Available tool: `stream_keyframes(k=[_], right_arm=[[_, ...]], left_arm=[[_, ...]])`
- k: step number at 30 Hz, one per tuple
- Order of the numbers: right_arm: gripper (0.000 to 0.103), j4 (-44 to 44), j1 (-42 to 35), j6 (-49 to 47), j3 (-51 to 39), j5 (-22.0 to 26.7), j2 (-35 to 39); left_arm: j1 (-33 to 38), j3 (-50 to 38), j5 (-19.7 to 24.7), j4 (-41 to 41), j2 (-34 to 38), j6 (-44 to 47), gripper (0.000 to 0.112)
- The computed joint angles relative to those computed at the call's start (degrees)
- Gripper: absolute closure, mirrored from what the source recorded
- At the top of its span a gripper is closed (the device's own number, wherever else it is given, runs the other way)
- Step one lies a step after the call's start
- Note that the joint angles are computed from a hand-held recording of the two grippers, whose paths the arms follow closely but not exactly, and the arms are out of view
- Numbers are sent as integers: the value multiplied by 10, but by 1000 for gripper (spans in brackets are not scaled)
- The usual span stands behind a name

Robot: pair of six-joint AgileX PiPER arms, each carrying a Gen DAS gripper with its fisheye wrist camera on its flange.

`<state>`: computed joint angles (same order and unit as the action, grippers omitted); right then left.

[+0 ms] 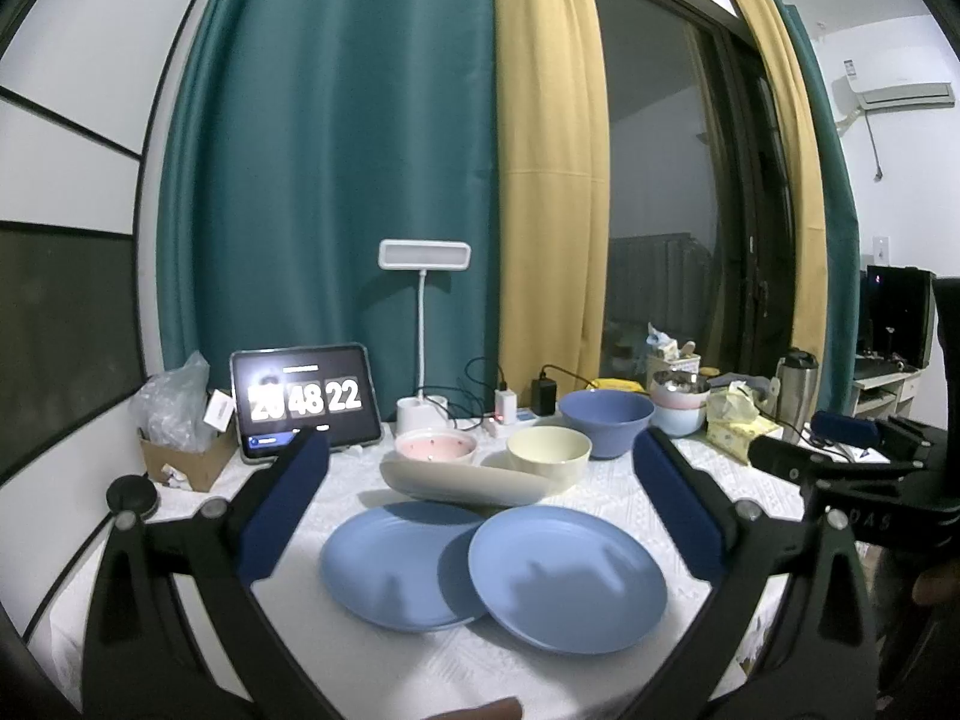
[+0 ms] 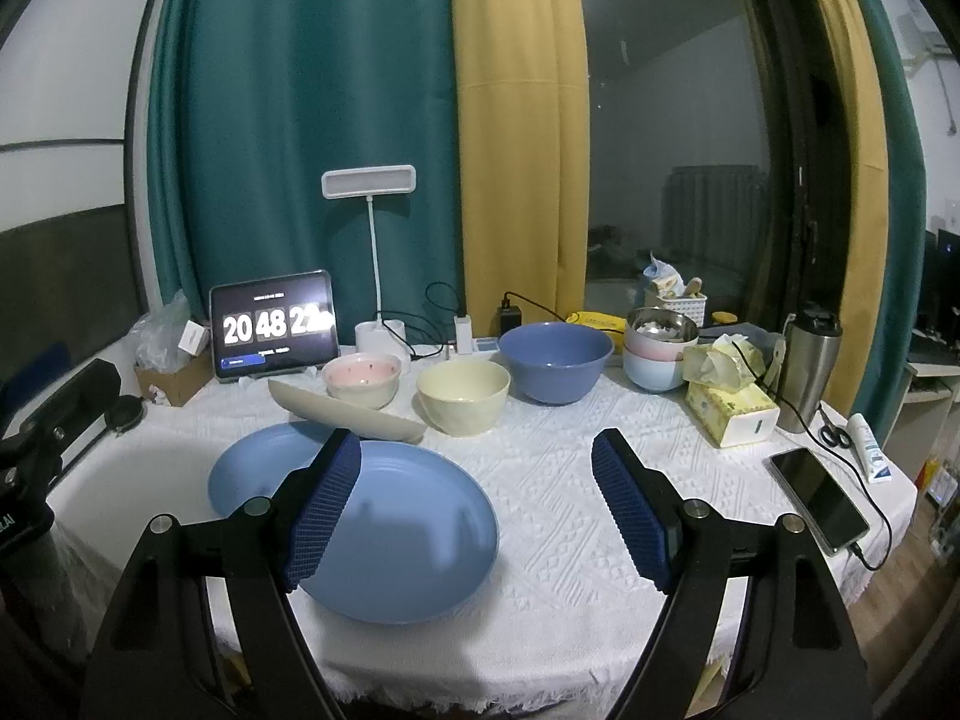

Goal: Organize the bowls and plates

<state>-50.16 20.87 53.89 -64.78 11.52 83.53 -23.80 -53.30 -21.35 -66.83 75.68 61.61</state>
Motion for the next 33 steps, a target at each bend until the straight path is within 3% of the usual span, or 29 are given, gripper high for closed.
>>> stream_keyframes(k=[33], right_arm=[[20, 9, 1, -7, 7, 1, 1]], left_arm=[[0, -4, 4, -28, -2, 27, 10]])
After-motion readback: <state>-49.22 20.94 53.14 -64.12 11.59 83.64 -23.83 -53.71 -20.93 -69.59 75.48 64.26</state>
